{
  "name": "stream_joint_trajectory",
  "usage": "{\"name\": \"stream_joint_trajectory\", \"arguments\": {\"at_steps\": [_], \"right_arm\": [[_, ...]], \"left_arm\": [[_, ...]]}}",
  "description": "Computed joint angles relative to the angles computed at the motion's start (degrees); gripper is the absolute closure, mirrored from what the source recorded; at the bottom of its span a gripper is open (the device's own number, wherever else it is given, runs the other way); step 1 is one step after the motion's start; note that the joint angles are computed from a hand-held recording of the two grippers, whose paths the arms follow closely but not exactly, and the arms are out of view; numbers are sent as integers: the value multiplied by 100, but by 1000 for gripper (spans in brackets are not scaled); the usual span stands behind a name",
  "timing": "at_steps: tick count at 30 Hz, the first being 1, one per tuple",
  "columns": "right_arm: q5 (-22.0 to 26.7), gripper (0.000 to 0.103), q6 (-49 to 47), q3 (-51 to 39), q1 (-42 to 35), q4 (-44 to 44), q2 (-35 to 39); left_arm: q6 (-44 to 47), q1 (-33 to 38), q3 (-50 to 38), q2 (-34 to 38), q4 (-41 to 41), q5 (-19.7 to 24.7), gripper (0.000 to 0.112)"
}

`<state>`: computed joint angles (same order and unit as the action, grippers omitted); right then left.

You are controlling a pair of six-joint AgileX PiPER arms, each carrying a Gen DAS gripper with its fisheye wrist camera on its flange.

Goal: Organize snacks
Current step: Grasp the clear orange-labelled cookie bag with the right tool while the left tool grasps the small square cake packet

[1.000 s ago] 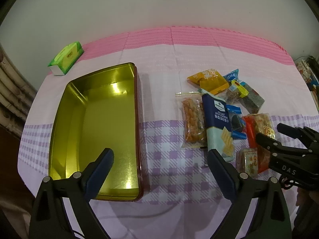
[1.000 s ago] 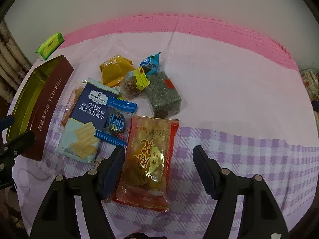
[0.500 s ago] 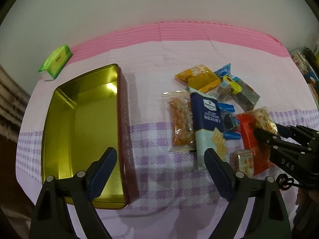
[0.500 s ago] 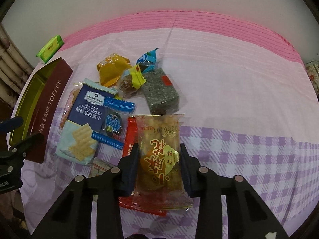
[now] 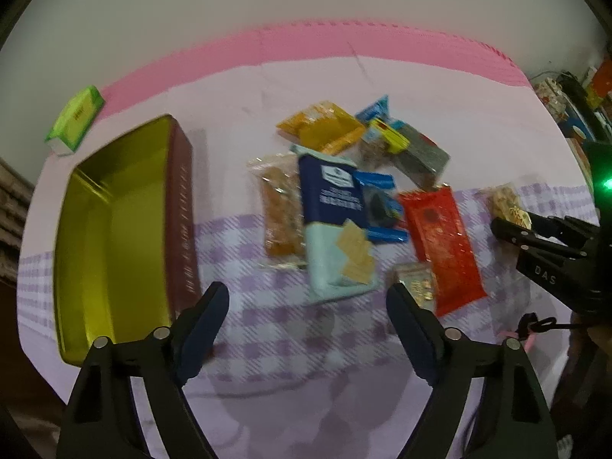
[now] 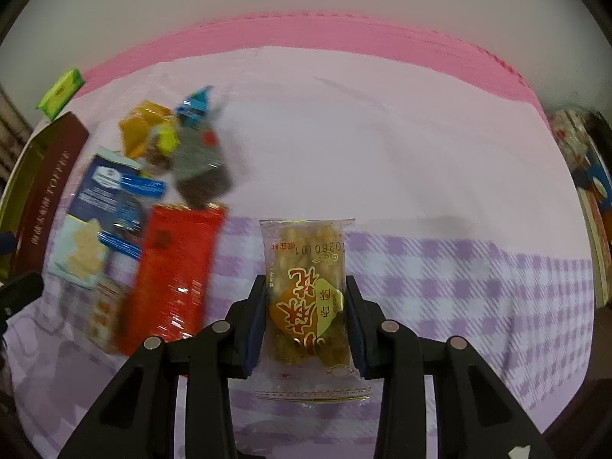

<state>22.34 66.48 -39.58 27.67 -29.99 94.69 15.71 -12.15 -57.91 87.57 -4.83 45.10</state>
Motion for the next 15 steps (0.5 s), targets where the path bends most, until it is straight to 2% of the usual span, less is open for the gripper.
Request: {"name": "stream_joint_trajectory", "arguments": {"at_steps": [5, 10, 15], "right_arm": [[-209, 68, -268, 241, -304, 219, -140], [-262, 68, -479, 248, -401, 424, -164], [-394, 68, -994, 236, -574, 925, -155]], "left_arm": [[-44, -150, -196, 179, -293, 443, 37], [-193, -320, -616, 593, -525, 987, 48], [-548, -509, -958, 983, -591, 1319, 58]]}}
